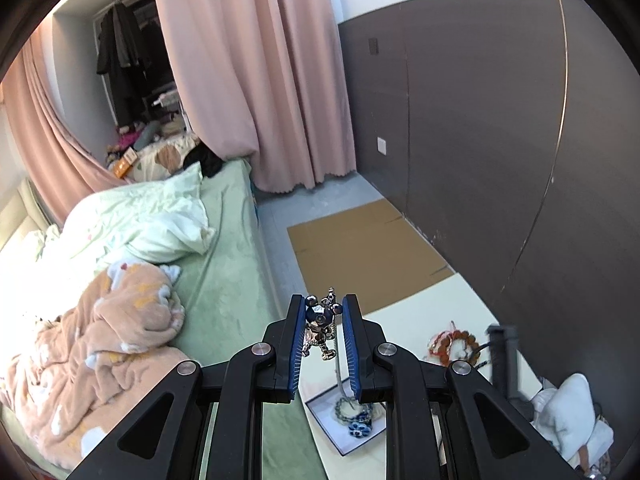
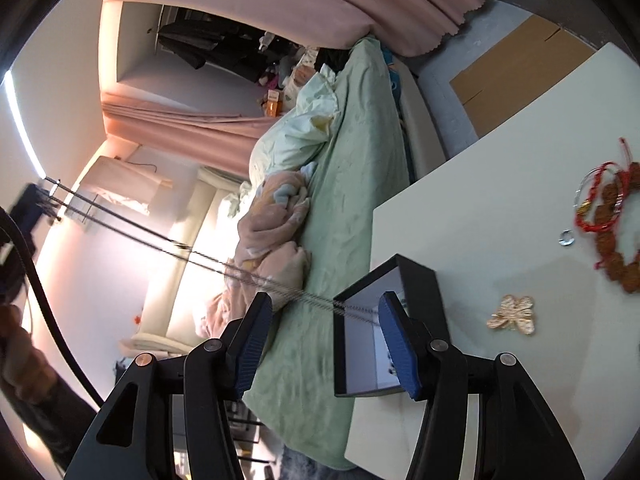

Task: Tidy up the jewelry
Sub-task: 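Lift both chains, lower them into the black box and open both tools, then withdraw the right tool from the box while the left tool moves to the gold butterfly pendant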

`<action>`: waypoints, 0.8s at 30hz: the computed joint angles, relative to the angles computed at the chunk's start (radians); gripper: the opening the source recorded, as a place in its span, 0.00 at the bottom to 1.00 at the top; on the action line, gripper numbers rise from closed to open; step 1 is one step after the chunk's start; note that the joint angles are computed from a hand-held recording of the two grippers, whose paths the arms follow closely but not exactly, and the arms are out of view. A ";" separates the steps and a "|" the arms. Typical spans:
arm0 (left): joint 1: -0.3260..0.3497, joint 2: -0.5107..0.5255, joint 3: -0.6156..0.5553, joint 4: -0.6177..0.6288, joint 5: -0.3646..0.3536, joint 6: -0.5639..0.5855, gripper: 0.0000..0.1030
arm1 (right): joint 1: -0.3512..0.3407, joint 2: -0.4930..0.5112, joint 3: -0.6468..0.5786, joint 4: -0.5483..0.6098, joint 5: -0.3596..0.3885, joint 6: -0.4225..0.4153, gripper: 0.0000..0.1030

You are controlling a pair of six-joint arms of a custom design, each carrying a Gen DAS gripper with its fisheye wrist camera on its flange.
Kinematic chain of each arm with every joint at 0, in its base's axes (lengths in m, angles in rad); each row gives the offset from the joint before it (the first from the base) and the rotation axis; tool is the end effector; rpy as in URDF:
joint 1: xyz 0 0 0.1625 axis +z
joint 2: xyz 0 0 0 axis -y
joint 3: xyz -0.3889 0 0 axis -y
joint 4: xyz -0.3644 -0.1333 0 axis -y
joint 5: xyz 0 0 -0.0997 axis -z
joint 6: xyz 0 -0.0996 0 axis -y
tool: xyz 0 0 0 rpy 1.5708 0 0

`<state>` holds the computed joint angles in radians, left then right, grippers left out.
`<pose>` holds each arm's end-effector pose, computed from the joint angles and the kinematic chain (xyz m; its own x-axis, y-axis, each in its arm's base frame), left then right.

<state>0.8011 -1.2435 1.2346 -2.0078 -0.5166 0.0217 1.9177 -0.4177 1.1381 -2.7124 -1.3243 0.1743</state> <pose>-0.2600 -0.5843 0.5326 -0.6019 0.0885 -0.7937 0.6411 0.6461 -0.4142 0.4065 -0.6610 0.0325 -0.9186 -0.2683 -0.2902 -0.1533 0.9187 -0.3641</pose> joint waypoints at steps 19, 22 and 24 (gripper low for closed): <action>0.224 -0.042 0.197 0.042 -0.262 -0.295 0.68 | -0.063 -0.228 0.259 -0.153 -0.029 0.012 0.55; 0.238 -0.056 0.236 0.004 -0.298 -0.331 0.68 | -0.070 -0.266 0.299 -0.175 -0.039 0.009 0.55; 0.240 -0.060 0.260 -0.023 -0.313 -0.339 0.68 | -0.076 -0.293 0.324 -0.183 -0.060 0.007 0.55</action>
<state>1.0414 -1.3032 1.4941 -2.0307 -0.8300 -0.3177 1.8419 -0.7106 1.4620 -2.8951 -1.3839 0.1812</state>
